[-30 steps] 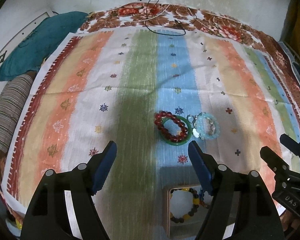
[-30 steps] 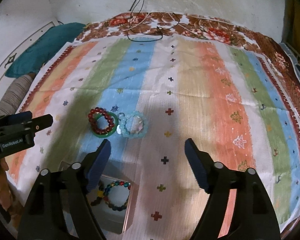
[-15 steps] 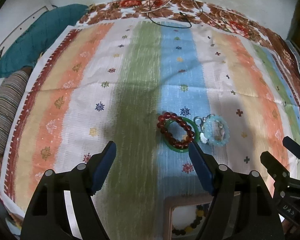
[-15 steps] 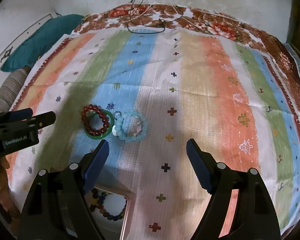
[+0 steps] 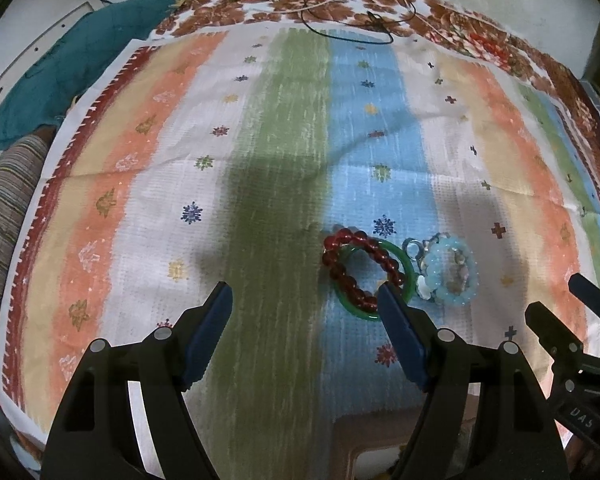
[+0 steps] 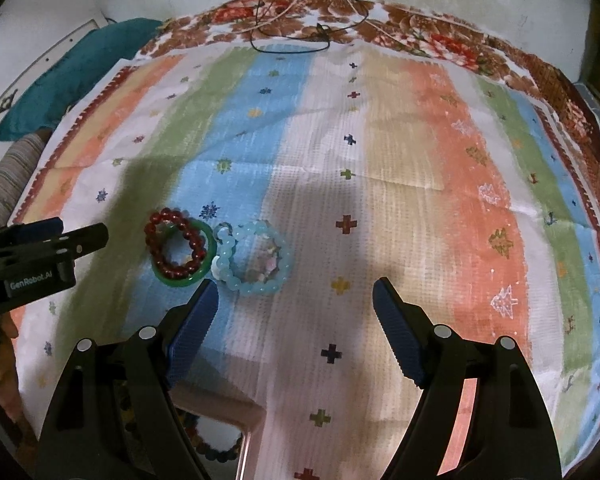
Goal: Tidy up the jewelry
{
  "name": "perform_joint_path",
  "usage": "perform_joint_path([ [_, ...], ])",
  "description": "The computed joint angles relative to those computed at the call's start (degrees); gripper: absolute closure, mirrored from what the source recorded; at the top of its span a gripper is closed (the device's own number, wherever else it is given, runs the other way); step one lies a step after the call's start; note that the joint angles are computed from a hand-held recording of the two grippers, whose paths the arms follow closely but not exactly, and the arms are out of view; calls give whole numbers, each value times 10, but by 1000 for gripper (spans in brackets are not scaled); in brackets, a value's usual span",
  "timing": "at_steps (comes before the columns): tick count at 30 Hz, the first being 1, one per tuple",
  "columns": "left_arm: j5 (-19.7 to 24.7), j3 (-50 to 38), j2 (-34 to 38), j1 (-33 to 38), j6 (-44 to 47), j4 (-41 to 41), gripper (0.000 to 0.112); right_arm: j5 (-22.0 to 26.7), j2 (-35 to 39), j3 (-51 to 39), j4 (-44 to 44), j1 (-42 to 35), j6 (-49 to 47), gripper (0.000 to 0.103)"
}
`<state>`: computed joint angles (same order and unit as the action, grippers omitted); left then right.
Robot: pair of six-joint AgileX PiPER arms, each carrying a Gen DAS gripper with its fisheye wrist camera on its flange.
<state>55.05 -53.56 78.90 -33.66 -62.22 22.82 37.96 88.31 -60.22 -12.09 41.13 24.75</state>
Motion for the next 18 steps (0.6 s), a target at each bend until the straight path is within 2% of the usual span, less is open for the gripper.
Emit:
perform_joint_path([
  [18, -79, 5, 51, 76, 79, -64, 39, -10, 67, -40, 3, -12, -16, 23],
])
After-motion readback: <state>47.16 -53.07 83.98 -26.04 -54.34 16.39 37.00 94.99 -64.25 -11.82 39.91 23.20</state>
